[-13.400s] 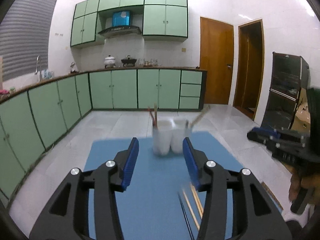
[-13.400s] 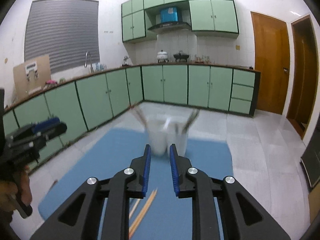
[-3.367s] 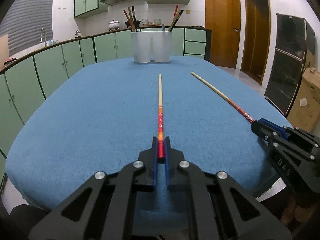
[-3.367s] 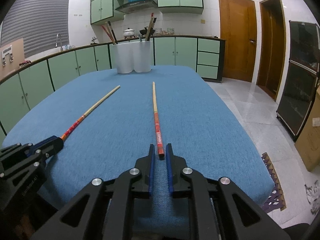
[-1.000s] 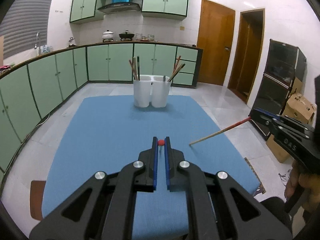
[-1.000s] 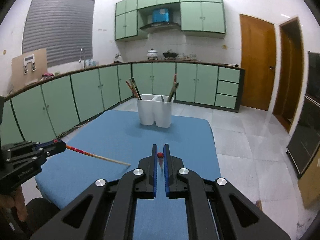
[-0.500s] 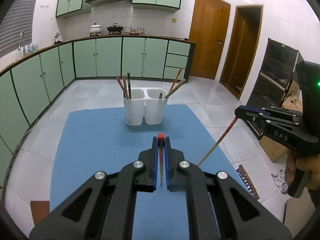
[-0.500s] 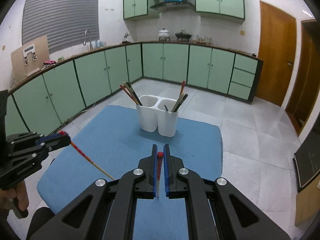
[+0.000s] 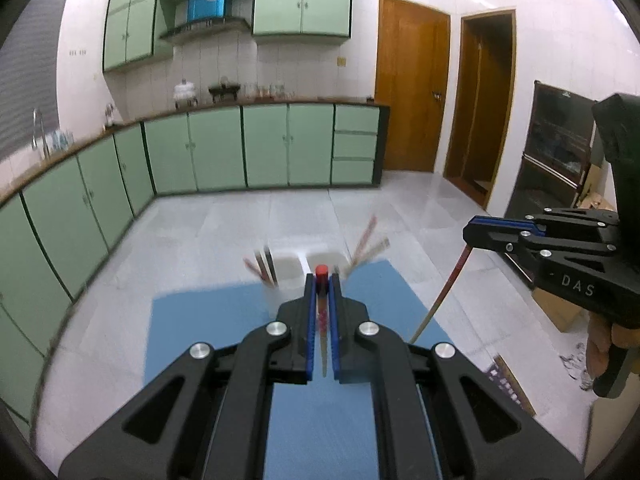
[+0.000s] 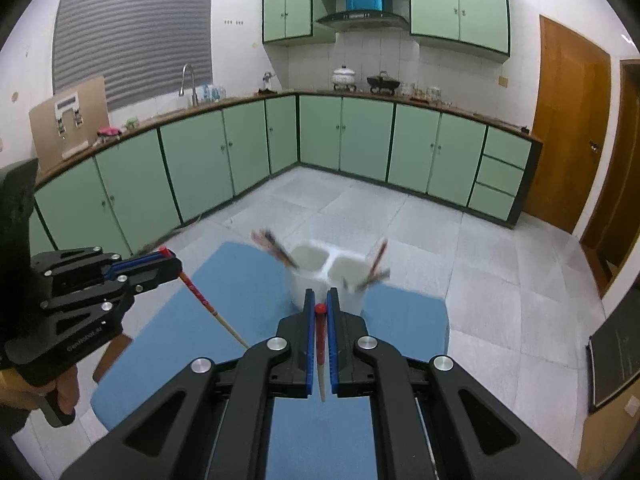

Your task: Organize utensils

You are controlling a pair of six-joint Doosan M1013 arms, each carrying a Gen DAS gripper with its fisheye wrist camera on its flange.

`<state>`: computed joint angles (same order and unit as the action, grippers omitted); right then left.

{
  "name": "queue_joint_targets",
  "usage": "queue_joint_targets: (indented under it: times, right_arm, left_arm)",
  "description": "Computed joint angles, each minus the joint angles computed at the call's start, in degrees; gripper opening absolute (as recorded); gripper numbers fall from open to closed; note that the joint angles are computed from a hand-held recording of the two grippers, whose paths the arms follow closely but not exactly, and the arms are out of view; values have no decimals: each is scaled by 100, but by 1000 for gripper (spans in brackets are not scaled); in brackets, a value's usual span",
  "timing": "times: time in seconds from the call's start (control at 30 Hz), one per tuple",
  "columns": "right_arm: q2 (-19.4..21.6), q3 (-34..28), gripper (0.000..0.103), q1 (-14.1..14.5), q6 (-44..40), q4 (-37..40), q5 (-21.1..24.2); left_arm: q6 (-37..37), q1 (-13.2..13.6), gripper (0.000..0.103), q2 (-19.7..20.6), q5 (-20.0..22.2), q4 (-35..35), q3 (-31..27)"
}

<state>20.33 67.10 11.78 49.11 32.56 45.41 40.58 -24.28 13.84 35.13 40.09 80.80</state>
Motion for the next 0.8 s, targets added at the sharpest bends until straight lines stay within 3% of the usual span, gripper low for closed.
queue_joint_targets:
  times: [0.43, 0.8]
  right_arm:
    - [1252, -2405, 6, 314, 1110, -609, 240]
    - [2246, -3230, 6, 340, 1756, -1147, 691]
  left_arm:
    - [-74, 385, 5, 753, -47, 291, -1328]
    - [492, 661, 6, 1402, -12, -432, -1637]
